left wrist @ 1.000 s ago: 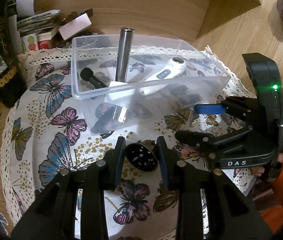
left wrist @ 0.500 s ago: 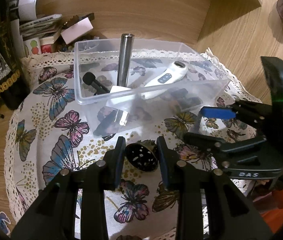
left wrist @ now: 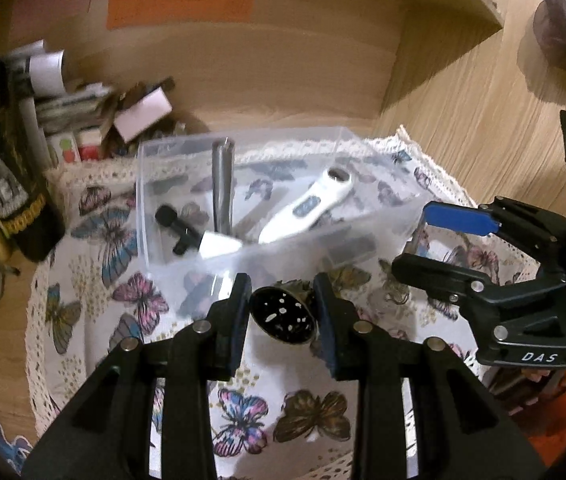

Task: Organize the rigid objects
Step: 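Drop the disc and keys into the clear box, open both tools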

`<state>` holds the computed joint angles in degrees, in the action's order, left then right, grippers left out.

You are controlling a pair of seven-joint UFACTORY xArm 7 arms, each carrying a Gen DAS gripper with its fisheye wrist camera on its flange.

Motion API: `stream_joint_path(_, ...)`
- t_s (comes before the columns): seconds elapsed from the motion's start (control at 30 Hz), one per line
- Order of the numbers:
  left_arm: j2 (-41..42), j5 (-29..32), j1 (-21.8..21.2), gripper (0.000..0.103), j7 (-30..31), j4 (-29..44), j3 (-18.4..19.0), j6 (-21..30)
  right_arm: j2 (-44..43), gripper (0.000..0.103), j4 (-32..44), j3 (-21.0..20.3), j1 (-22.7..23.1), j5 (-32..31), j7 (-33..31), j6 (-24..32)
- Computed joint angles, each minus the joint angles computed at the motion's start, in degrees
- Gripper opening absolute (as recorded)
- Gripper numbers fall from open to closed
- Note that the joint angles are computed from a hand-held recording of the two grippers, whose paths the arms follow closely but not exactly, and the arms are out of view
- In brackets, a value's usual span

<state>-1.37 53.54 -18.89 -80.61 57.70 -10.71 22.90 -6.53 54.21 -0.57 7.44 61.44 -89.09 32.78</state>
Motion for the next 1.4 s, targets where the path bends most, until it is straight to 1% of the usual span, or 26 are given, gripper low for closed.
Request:
stream_joint_path(0.23, 0.9, 3.9, -0.1, 0.031, -2.1, 3.6, 0.2, 1.4, 0.1, 0.059, 3.4, -0.6, 0.1, 5.1, -2.5, -0.5)
stream_joint_path(0.37, 1.9, 4.4, -0.4, 0.031, -2.0, 5.8, 0.8, 2.2, 1.2, 0.059, 6.6, -0.6, -0.5, 7.7, -3.2, 0.0)
stream_joint_path(0.47, 3.3, 4.6, -0.6, 0.031, -1.2, 8.1, 1.4, 3.2, 3.0, 0.059, 9.5, -0.1, -1.0, 9.0, -3.2, -0.1)
stream_joint_path(0.6, 6.2, 3.8, -1.3, 0.031, 0.5, 12.0, 2.6, 4.3, 6.4, 0.059, 13.6, 1.2, -1.9, 8.7, -0.8, -0.8)
stream_joint_path(0.7, 8.6, 2.5, -2.1, 0.031, 2.4, 14.5, 3.8, 4.6, 9.3, 0.059, 16.2, 2.4, -2.7, 6.4, 2.3, -0.7)
stream_joint_path(0.77, 10.3, 1.3, -2.8, 0.031, 4.0, 16.2, 4.5, 5.2, 11.4, 0.059, 17.5, 3.3, -3.0, 3.4, 5.2, -0.6)
stream_joint_path(0.9, 13.5, -3.9, -3.5, 0.031, 7.8, 18.5, 6.1, 5.0, 13.9, 0.059, 17.8, 5.1, -3.3, -2.2, 9.1, -2.4)
stream_joint_path(1.0, 14.9, -7.3, -3.9, 0.031, 9.7, 18.9, 7.1, 4.2, 15.8, 0.059, 18.3, 6.0, -3.6, -6.7, 12.6, -3.4)
stream_joint_path(1.1, 15.7, -11.4, -3.7, 0.031, 12.4, 18.7, 7.7, 2.8, 17.7, 0.059, 19.5, 6.7, -4.4, -10.7, 16.5, -2.4)
stream_joint_path(1.23, 16.3, -14.8, -4.2, 0.032, 14.9, 18.5, 8.5, 1.9, 19.3, 0.059, 20.7, 7.6, -5.2, -15.0, 20.4, -1.3)
stream_joint_path(1.33, 16.4, -15.4, -5.0, 0.036, 15.5, 18.8, 9.2, 2.4, 19.9, 0.060, 21.1, 8.1, -5.5, -17.2, 22.8, -1.3)
stream_joint_path(1.4, 16.2, -15.0, -5.5, 0.041, 14.9, 18.6, 9.7, 2.2, 19.9, 0.060, 21.4, 8.5, -6.1, -17.4, 23.4, -0.6)
